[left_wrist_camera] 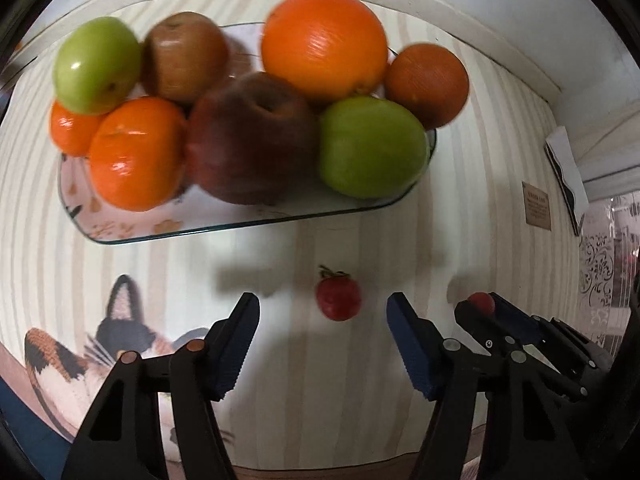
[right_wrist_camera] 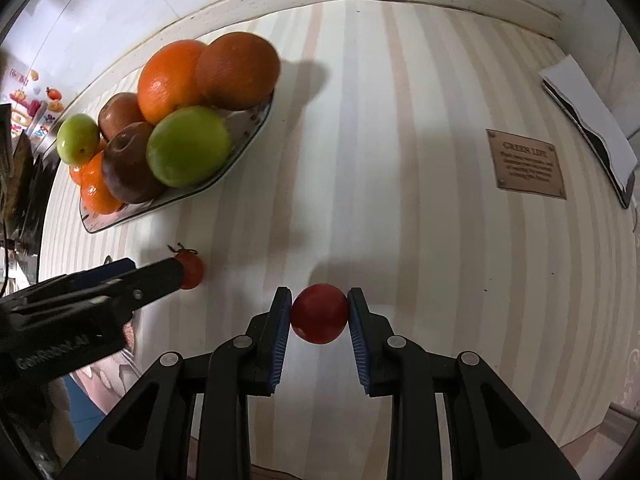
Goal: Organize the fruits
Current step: 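Grasp a cherry tomato with the right tool while the left tool grasps the other tomato, then drop the cherry tomato onto the plate with the right tool while the left tool drops its tomato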
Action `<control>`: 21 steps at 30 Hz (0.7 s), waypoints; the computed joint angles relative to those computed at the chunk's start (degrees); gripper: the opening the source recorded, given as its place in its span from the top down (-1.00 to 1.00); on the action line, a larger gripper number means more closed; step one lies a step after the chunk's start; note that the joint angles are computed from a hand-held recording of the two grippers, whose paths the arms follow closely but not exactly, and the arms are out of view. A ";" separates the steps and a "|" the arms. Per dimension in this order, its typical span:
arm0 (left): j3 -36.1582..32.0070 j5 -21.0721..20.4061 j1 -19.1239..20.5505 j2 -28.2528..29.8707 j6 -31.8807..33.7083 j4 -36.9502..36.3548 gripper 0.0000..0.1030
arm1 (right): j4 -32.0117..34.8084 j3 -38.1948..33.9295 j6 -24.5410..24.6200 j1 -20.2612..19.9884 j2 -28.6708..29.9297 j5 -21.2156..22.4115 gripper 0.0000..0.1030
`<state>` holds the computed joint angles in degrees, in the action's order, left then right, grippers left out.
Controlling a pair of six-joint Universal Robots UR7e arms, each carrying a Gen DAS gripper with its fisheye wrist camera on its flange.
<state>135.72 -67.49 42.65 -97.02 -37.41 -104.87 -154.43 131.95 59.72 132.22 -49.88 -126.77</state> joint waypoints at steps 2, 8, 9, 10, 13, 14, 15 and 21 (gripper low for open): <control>-0.06 -0.56 0.81 0.92 1.38 -1.36 -0.07 | -1.02 1.38 -0.51 -0.76 -0.95 -0.26 0.40; 1.13 -0.86 1.48 1.98 2.46 -4.29 0.51 | -1.88 2.43 -0.29 -0.54 -1.24 -0.28 0.39; 1.36 -0.81 1.60 1.76 2.74 -4.81 0.53 | -1.65 2.82 -0.35 -0.47 -1.98 -0.32 0.39; 1.62 -0.45 1.33 1.72 2.52 -5.38 0.54 | -1.86 2.85 -0.50 -0.53 -2.00 -0.43 0.39; 1.62 -0.27 0.93 0.95 2.57 -5.39 0.54 | -1.65 2.16 -0.82 -0.05 -2.03 -0.85 0.39; 1.39 -0.42 0.75 0.09 2.26 -4.84 0.54 | -1.65 2.00 -0.95 0.04 -2.16 -0.94 0.39; 1.16 -0.55 0.64 -0.88 2.31 -4.27 0.54 | -1.65 1.78 -1.19 0.17 -2.33 -1.01 0.39; -3.67 -1.57 0.13 -6.17 2.16 0.34 0.54 | -3.88 0.02 -3.97 0.78 -3.45 -0.76 0.40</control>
<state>132.04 -69.06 42.78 -103.19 -35.25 -104.53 -158.31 131.96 55.75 133.01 -53.33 -127.53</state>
